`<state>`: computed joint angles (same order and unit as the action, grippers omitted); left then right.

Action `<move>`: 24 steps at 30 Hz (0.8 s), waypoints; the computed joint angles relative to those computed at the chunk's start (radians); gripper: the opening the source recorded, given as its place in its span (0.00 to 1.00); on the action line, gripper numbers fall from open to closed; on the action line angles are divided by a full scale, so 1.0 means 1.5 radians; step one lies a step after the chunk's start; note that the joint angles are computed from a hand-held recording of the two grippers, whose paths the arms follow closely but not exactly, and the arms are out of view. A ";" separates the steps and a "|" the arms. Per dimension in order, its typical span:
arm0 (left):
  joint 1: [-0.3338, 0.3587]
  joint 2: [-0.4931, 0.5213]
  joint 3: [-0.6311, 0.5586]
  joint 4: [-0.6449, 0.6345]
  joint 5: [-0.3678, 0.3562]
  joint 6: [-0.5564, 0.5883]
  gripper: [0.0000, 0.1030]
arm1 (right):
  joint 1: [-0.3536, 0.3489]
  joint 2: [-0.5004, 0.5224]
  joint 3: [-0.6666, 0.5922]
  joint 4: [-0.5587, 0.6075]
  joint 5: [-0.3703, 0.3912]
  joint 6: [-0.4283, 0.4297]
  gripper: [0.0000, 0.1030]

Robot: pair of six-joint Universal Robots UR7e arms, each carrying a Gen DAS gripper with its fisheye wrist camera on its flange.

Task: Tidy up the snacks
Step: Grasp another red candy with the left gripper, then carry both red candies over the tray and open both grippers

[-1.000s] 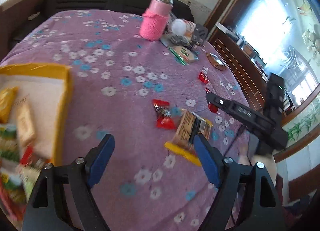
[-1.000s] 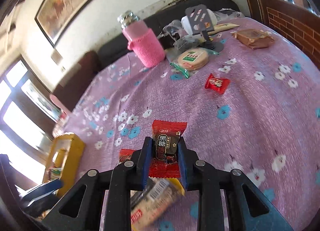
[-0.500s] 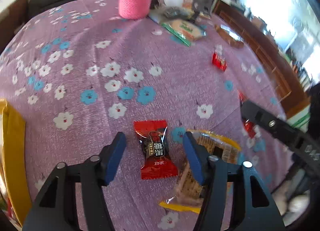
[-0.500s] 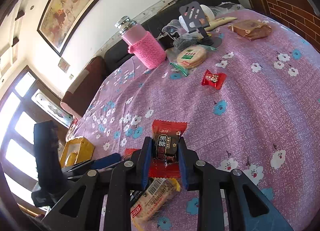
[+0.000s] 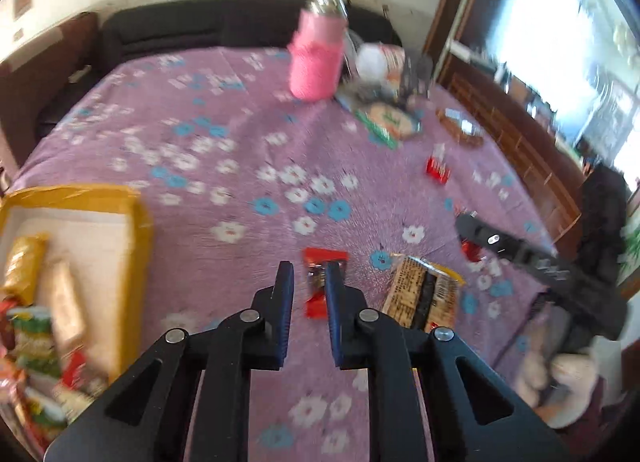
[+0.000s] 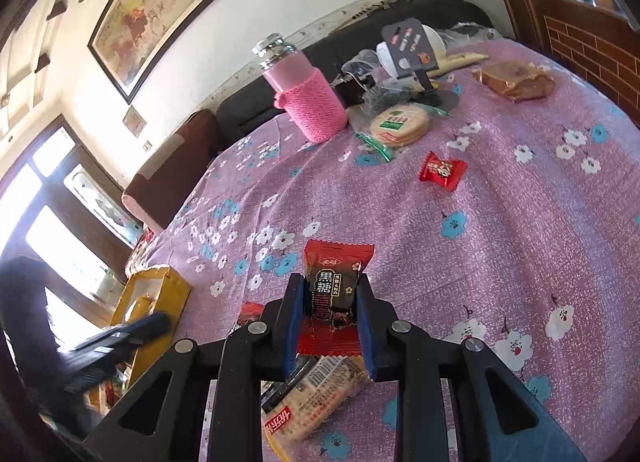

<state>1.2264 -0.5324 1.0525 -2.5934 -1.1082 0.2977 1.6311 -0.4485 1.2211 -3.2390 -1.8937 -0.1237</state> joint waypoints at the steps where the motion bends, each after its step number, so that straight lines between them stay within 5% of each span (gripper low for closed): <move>1: 0.001 -0.012 0.013 -0.011 -0.005 -0.004 0.13 | 0.002 0.002 -0.001 -0.002 -0.004 -0.004 0.25; 7: 0.009 -0.021 0.010 0.018 -0.012 -0.029 0.16 | 0.009 0.014 -0.008 -0.005 -0.020 -0.011 0.25; 11: 0.015 0.012 -0.028 0.076 -0.023 -0.031 0.40 | 0.008 0.011 -0.002 -0.015 -0.016 -0.011 0.25; 24: -0.001 0.143 -0.176 0.132 0.064 0.071 0.41 | -0.008 -0.008 0.005 0.008 0.019 0.022 0.26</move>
<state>1.2244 -0.3178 0.7887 -2.3948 -1.0127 0.4049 1.6195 -0.4599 1.2289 -3.2270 -1.8658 -0.0901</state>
